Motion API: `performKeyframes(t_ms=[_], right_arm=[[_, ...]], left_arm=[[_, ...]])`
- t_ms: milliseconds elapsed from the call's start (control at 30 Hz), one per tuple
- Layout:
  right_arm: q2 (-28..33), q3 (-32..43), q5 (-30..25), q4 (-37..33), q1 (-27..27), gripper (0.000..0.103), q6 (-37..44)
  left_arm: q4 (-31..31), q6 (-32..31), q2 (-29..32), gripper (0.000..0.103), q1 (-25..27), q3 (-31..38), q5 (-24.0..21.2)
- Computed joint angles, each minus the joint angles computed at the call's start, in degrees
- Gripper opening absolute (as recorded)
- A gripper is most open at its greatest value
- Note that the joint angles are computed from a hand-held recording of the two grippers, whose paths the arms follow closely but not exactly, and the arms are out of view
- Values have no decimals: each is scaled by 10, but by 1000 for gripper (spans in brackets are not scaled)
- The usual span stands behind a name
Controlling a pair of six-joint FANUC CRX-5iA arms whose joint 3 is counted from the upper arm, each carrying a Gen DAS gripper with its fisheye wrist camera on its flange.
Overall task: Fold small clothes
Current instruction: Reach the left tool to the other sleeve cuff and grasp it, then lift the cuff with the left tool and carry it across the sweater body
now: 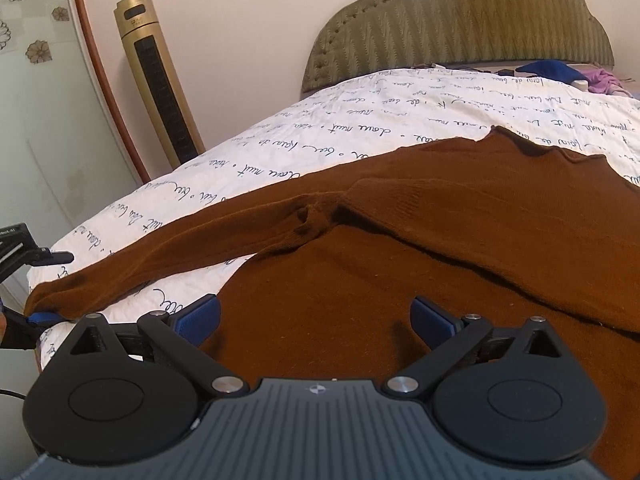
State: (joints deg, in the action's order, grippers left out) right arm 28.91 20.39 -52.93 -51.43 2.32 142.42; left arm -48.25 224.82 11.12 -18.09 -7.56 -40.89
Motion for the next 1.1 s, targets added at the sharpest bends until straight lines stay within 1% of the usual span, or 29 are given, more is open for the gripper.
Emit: performKeyframes(t_ms=[33,67,100,133,233,333,400,533,633,667,733,800,867,967,1033,1100], right_arm=[[1,1,-1,-1,-1,100,-1],[1,1,-2,-2,-1,100,-2],[1,2,-2,-2,-2,100,-2],[1,2,-2,-4,-2,100,-1],[1,5,-3,-6,-6,100,3],[2,8,3,-12,-14,101,0],[7,15,4,-13,-21,101,-11],[13,25,12,-15,-35,101,-31],[18,31,11,-22,-49,102,-43],[22,36,10,-24,-54,102,-48],[28,42,12,-23,-60,102,-58],[31,45,18,-21,-64,102,-67],[35,49,21,-22,-69,102,-74],[39,53,32,-27,-75,102,-83],[40,53,42,-29,-79,102,-88],[40,51,54,-28,-83,102,-95]], left_arm=[[19,-21,7,42,4,12,-20],[36,-41,15,35,7,26,-45],[47,-56,23,21,8,39,-68],[56,-72,30,11,9,51,-85],[59,-102,49,8,7,80,-119],[38,-141,78,8,-3,135,-184],[23,-179,102,8,-6,185,-233],[-26,-293,165,8,-13,312,-343],[-83,-383,218,8,-24,411,-418],[-107,-417,241,8,-29,450,-441],[-140,-462,274,8,-37,509,-465],[-158,-508,297,8,-46,552,-455],[-162,-554,313,8,-57,581,-417],[-158,-650,349,8,-77,631,-355],[-134,-711,377,8,-86,672,-314],[-83,-788,412,8,-86,723,-272]])
